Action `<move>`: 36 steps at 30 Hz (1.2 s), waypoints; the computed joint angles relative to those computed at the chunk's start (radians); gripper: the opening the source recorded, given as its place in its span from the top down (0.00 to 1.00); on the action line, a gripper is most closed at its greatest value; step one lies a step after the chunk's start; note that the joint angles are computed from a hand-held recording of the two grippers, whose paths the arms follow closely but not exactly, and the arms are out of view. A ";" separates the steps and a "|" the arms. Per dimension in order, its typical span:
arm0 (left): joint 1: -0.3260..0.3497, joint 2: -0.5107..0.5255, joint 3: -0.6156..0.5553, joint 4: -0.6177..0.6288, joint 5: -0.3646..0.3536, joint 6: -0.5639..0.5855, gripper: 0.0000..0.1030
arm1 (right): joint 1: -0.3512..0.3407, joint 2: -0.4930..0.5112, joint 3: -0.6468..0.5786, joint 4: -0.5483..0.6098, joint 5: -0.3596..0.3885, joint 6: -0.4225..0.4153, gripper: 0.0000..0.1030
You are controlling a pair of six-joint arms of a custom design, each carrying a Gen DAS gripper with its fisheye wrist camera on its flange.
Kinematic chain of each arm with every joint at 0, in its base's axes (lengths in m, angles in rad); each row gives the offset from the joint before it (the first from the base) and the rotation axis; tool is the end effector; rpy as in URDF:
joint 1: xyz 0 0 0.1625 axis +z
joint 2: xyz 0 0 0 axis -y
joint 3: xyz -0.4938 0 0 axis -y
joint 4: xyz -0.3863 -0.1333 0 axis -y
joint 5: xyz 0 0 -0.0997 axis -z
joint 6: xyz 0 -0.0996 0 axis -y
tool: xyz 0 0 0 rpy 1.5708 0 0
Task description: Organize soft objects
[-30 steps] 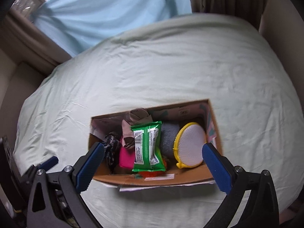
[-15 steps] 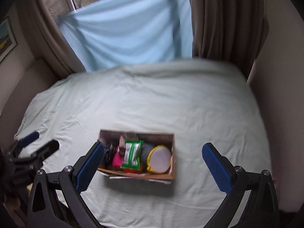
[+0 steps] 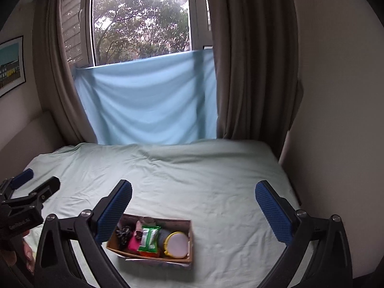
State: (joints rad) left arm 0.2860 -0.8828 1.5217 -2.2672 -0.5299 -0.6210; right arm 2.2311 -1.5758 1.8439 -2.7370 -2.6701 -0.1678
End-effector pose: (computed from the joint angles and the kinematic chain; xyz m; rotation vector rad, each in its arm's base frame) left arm -0.6347 -0.4152 0.2691 0.7260 2.2248 -1.1322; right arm 0.3220 -0.3419 0.6038 0.2607 -2.0421 1.2176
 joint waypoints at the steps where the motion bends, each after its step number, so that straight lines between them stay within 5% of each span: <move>1: -0.004 0.002 0.003 -0.013 0.005 0.008 0.00 | 0.003 0.002 0.000 -0.010 -0.007 -0.009 0.01; 36: -0.026 0.010 0.028 -0.058 0.017 0.037 0.00 | 0.021 -0.004 0.018 -0.055 -0.031 -0.021 0.01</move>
